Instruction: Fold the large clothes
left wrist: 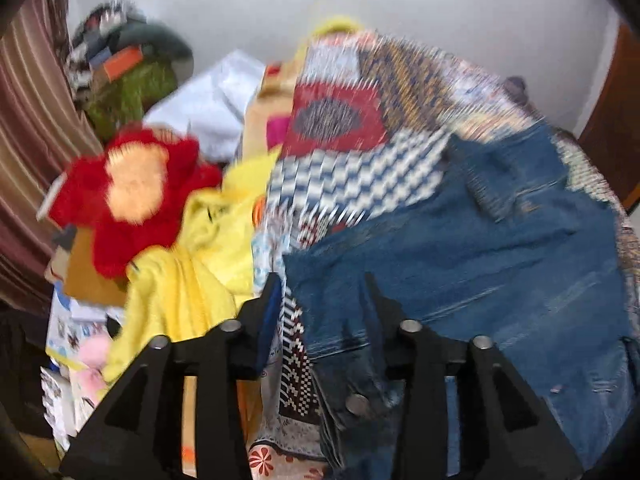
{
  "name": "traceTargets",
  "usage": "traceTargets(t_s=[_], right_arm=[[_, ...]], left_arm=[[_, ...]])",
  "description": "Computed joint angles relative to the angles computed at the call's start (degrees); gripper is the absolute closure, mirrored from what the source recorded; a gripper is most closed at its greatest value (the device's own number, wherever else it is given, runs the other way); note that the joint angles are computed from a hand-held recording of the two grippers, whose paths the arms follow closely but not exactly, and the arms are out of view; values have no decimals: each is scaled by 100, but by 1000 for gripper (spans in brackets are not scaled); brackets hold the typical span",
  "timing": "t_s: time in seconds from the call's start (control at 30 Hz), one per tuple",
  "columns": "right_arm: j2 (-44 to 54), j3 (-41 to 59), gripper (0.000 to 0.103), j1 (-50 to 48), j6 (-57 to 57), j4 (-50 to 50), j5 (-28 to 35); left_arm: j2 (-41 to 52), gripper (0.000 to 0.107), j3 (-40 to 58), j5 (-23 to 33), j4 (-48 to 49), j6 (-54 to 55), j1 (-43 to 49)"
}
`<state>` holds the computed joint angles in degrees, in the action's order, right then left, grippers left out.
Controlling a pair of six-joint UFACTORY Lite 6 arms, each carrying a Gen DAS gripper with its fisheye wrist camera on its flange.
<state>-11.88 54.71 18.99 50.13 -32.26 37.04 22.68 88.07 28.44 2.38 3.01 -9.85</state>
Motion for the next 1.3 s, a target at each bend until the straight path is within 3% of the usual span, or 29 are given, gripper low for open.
traceTargets(t_s=[0.07, 0.17, 0.3, 0.47, 0.67, 0.77, 1.03, 1.2, 1.3], right_arm=[[-497, 53, 15, 433, 117, 1, 473], [-1119, 189, 15, 1329, 540, -196, 1337], [-1503, 435, 14, 2946, 1496, -751, 2773], [-1944, 192, 14, 5323, 3173, -1005, 4305], [-2081, -746, 14, 8096, 6014, -473, 5449], [-1885, -1220, 14, 8980, 7267, 129, 5315], [-1526, -2340, 14, 10289, 9859, 863, 3529], [-1514, -2705, 15, 10969, 11430, 637, 3169], [-1486, -2771, 24, 11121, 11748, 477, 3059]], left_arm=[[-794, 48, -474, -118, 26, 3, -147], [-1697, 37, -996, -97, -433, 430, -262], [-2920, 19, -1719, 232, -708, 604, -497], [-4299, 14, -2729, 646, -758, 427, -736], [-5770, 13, -4402, 1035, -1543, 831, -409], [-6235, 13, -5155, 1235, -1581, 1018, -135], [-6823, 13, -7087, 1509, -2423, 2266, 1635], [-6927, 14, -7867, 2037, -3162, 3362, 2905], [-6974, 17, -7980, 2461, -3422, 3789, 3495]])
